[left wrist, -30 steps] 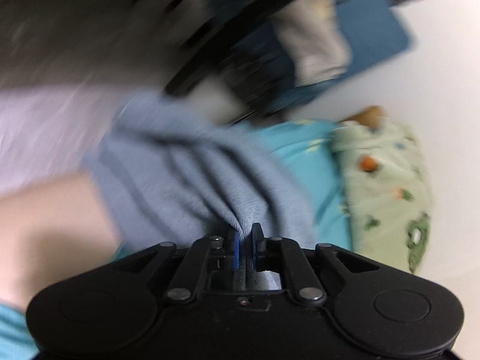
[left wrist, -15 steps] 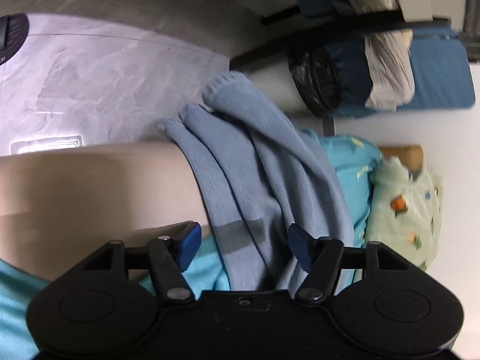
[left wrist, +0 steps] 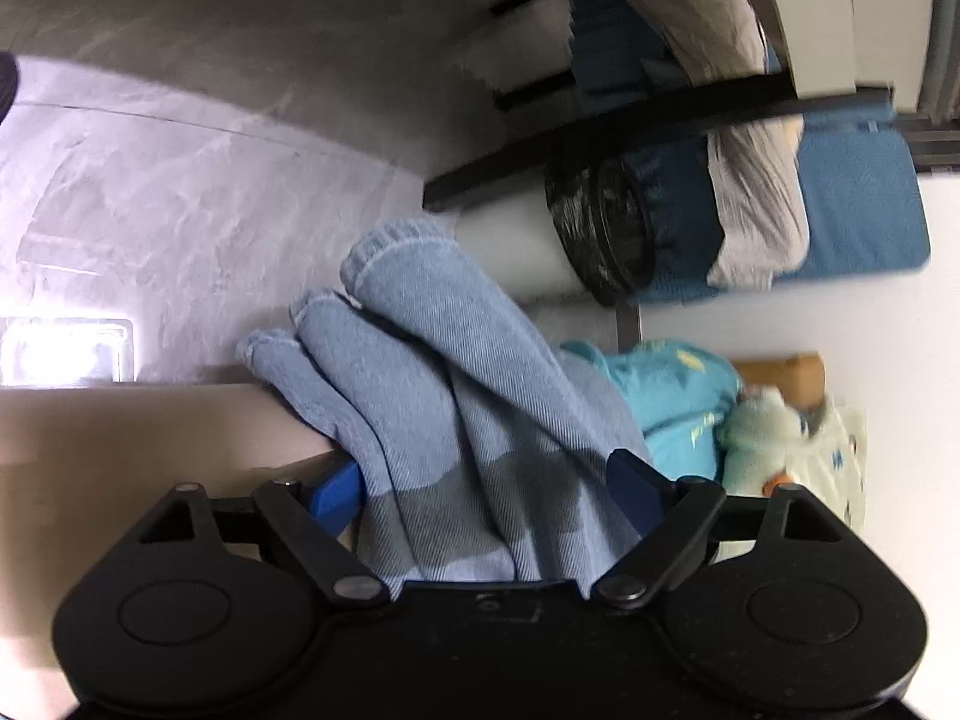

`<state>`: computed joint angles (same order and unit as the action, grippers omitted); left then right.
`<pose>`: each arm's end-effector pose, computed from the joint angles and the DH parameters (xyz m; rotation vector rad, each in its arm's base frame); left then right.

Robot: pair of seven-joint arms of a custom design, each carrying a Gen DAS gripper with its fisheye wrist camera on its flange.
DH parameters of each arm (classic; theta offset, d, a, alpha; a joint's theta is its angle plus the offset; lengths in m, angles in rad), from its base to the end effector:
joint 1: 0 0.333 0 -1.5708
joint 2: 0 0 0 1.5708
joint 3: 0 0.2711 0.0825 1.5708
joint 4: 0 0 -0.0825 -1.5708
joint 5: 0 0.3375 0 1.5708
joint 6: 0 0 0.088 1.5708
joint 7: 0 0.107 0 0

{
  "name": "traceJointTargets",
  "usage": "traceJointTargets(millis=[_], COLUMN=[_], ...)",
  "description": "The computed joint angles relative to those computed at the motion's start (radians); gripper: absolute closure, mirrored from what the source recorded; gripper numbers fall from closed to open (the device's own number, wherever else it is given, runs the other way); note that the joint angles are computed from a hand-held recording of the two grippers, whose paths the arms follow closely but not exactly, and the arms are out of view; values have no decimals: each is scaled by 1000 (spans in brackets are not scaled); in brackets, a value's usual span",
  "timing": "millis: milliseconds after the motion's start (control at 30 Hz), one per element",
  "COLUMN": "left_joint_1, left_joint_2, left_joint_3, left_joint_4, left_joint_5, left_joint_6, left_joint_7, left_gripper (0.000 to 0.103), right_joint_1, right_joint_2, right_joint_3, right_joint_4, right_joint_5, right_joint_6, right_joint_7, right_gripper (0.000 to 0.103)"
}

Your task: Fold clothes

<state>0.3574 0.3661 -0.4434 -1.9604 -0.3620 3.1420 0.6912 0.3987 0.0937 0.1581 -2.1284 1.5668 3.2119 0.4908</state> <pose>0.6103 0.0032 0.3862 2.7945 -0.4502 1.2949 0.4806 0.1854 0.3947 -1.6073 1.5643 -0.3502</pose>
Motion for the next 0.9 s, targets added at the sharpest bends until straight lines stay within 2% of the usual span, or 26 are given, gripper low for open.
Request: traceJointTargets(millis=[33, 100, 200, 267, 333, 400, 500, 533, 567, 600, 633, 667, 767, 833, 900], left_joint_1=[-42, -92, -111, -135, -168, -188, -248, -276, -315, -354, -391, -435, -574, -661, -727], left_joint_2=[7, 32, 81, 113, 135, 149, 128, 112, 92, 72, 52, 30, -33, -68, -95], left_joint_3=[48, 109, 133, 164, 206, 230, 294, 325, 367, 409, 447, 491, 611, 659, 663], left_joint_4=[16, 56, 103, 148, 185, 219, 235, 231, 225, 223, 222, 223, 248, 286, 327], left_joint_5=[32, 83, 103, 144, 185, 227, 323, 365, 415, 470, 528, 599, 848, 1024, 1166], left_joint_6=[-7, -24, -16, -36, -62, -98, -126, -123, -118, -116, -112, -108, -104, -130, -165], left_joint_7=[-18, -38, -85, -104, -132, -138, -132, -135, -148, -161, -174, -192, -265, -320, -357], left_gripper=[19, 20, 20, 23, 35, 67, 85, 86, 88, 89, 89, 90, 91, 91, 91], right_joint_1=[-2, -4, -4, -6, -18, -41, -14, -8, 19, 11, -30, -37, 71, 75, 80], right_joint_2=[-5, -24, -77, -127, -175, -216, -280, -300, -319, -336, -352, -364, -402, -421, -441], right_joint_3=[-1, -5, -12, -19, -20, -9, -44, -54, -85, -80, -46, -48, -189, -213, -244], right_joint_4=[-1, -14, -61, -124, -188, -231, -282, -301, -324, -343, -355, -366, -427, -454, -482], right_joint_5=[7, 1, -28, -159, -323, -416, -406, -406, -419, -417, -399, -400, -579, -648, -714], right_joint_6=[-5, -11, -7, 3, 27, 72, 140, 161, 187, 203, 208, 216, 286, 317, 338], right_joint_7=[2, 29, 82, 222, 389, 494, 534, 553, 580, 596, 596, 606, 754, 798, 849], right_gripper=[69, 68, 66, 65, 65, 65, 63, 63, 63, 63, 63, 63, 63, 63, 63])
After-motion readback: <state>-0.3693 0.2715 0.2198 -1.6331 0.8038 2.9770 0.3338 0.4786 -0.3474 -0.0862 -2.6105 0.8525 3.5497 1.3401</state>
